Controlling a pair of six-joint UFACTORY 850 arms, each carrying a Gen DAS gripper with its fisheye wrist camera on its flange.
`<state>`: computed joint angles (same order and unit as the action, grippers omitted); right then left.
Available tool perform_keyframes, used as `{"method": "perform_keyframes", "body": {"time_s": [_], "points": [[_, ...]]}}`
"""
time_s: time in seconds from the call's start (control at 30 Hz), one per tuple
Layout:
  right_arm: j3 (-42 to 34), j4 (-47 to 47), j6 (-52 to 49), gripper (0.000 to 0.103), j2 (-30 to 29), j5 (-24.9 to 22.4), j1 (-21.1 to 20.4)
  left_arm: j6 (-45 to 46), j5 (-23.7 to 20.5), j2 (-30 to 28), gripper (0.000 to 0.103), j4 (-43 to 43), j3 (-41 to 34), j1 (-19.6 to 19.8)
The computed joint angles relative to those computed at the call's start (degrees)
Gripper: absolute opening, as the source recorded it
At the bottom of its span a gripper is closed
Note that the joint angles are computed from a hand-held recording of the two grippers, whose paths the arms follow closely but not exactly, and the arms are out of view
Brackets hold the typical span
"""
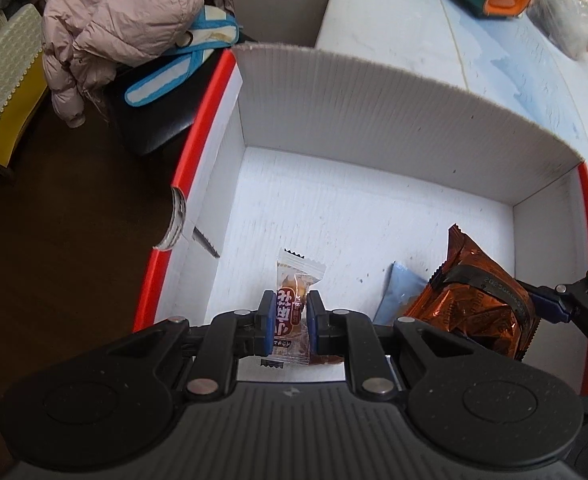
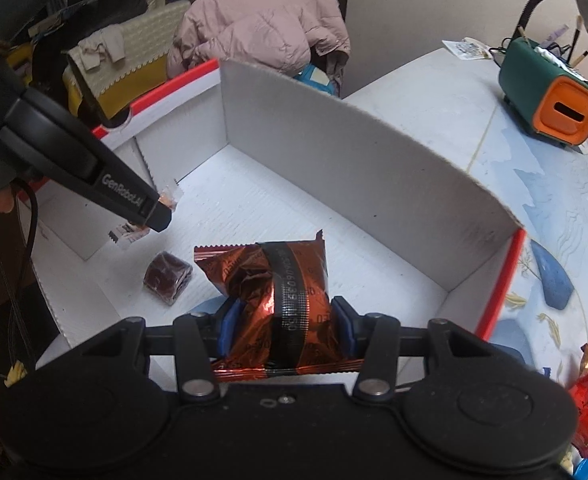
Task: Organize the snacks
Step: 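Lower both snacks into the box and open both tools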
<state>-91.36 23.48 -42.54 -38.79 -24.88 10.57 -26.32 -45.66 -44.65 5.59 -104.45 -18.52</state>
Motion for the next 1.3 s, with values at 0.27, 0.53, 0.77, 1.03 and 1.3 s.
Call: {"method": "perform_keyframes", "body": {"time_s": [0.27,0.53,0.77,1.03,1.3], "points": [[-0.54,-1.36,0.36,0.048,-0.69,-0.73,0.41,1.3,-0.93,-0.38,0.015,-1.38,-0.18,0.32],[0.03,0.48,-0.86,0.052,-0.19,-1.34,0.04,1.9,-0.63,0.3,0.02,-2.96,0.84,0.86],[2.08,7.17,-5.2,0.06,1.6,-0.48,-0.93,1.71,1.95,3.03,0.026,-3.87,4.19,0.69],[5.84,20.97,-16.04,0.077,5.84,-0.08,-3.14,-1.36,8.95,8.64,0.026,-0.98,10.05,-0.79],[11.07,35.02,-28.97,0.084,11.35,-0.02,-5.84,-5.37,16.47,14.36,0.027,3.56,15.41,-2.67]]}}
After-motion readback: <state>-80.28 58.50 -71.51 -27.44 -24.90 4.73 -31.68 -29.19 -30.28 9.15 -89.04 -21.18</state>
